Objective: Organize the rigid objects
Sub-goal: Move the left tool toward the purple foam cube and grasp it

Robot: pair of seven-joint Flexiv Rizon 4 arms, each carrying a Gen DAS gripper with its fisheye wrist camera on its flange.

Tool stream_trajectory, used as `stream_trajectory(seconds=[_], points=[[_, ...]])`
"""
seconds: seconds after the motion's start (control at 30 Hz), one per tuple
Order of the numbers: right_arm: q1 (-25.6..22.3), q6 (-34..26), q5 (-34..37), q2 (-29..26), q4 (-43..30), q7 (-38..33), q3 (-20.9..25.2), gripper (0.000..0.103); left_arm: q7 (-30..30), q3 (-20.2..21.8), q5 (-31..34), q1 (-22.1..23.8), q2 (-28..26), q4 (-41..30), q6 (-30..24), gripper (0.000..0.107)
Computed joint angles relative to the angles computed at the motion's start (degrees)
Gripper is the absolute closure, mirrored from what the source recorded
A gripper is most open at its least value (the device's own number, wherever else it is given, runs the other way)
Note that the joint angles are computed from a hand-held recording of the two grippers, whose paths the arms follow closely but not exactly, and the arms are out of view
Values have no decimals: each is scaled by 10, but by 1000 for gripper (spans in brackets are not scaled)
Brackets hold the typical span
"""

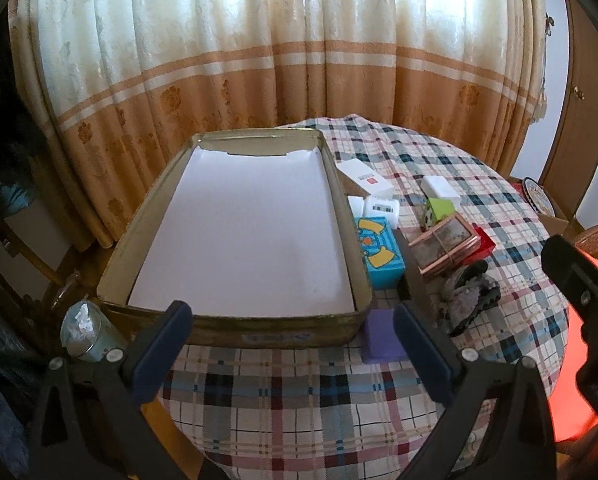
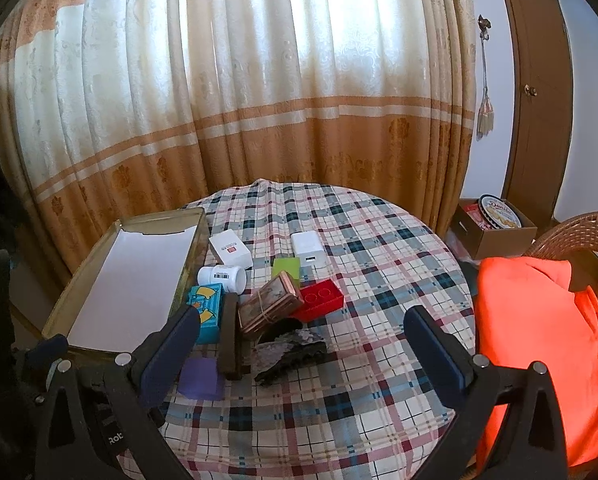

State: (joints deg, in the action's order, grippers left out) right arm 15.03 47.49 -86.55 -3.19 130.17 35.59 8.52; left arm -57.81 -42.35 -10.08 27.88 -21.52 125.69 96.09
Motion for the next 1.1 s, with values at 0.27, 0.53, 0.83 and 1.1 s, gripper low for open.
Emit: stream_trajectory(seconds=[0.27,0.53,0.83,1.1], points=[[-6,9,-6,1,5,10,-3,0,-7,34,-11,-34,5,-4,-5,6],[-10,11,-10,4,7,10,-3,0,-10,51,-28,-53,10,-2,-5,7],[-13,9,-18,11,15,18,-2,0,-4,40,-43,-47,14,4,-11,8],[-20,16,-16,18,32,19,-2,0,7,4,-65,-8,20,24,-34,21]])
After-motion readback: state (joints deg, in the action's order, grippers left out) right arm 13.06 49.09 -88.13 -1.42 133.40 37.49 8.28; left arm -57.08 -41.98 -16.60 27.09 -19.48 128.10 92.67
